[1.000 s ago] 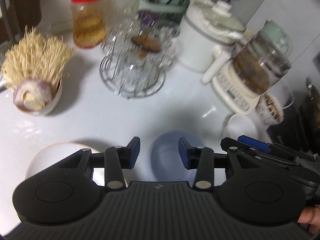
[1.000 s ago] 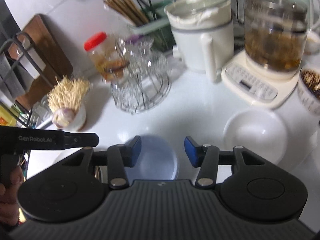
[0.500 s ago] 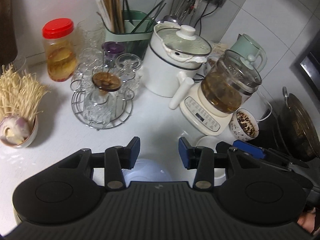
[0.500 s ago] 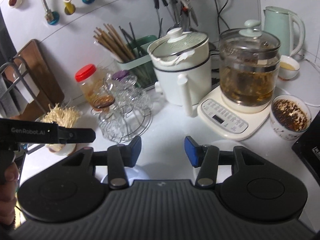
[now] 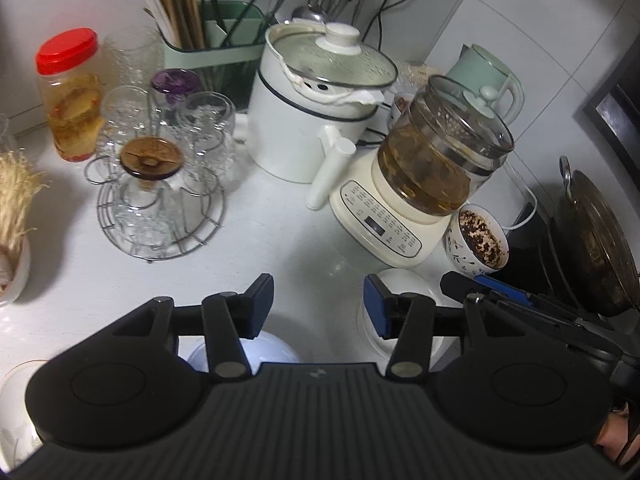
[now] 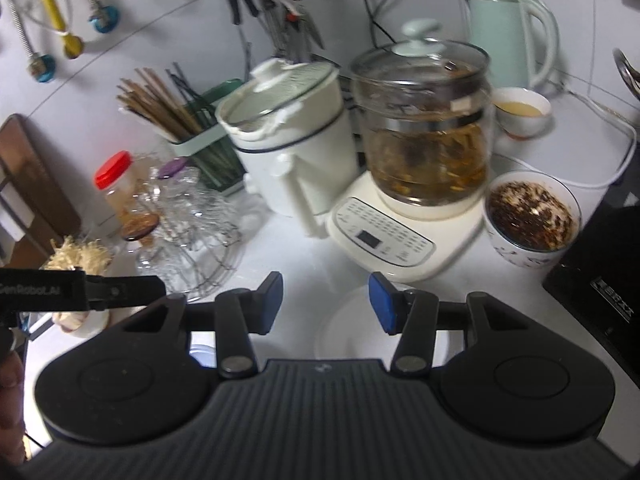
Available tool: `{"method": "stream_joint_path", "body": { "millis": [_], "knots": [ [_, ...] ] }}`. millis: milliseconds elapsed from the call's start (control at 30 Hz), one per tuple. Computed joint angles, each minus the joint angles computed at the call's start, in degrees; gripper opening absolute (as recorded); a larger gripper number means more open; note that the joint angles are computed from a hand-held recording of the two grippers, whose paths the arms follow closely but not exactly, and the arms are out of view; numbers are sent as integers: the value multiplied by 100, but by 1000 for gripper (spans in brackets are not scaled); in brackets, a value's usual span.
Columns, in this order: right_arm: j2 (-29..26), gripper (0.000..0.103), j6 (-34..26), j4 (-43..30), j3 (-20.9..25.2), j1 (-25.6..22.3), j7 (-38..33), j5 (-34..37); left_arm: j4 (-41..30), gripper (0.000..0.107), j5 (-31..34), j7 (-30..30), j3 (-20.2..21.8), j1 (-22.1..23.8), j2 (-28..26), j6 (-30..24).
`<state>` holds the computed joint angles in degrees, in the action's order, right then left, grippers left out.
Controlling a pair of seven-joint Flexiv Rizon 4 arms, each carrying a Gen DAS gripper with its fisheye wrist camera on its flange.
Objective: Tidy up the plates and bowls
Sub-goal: 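Open both grippers and move them to the white ceramic bowl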
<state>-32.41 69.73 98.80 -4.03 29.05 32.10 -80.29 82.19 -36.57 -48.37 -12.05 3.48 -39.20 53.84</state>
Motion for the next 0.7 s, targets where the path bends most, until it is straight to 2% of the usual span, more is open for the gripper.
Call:
{"method": "stream_joint_path", "body": {
  "millis": [167, 400, 700],
  "knots": [
    [23, 51, 205, 200, -20, -167, 130, 15, -298, 61, 235, -305, 82, -191, -231, -143],
    [41, 51, 634, 446, -109, -470, 717, -332, -757, 62, 517, -635, 77, -393, -617, -394],
    [-142, 51, 1085, 527, -75, -815, 858, -311, -1304, 62, 770, -940, 75, -566, -1106, -843]
  ]
}}
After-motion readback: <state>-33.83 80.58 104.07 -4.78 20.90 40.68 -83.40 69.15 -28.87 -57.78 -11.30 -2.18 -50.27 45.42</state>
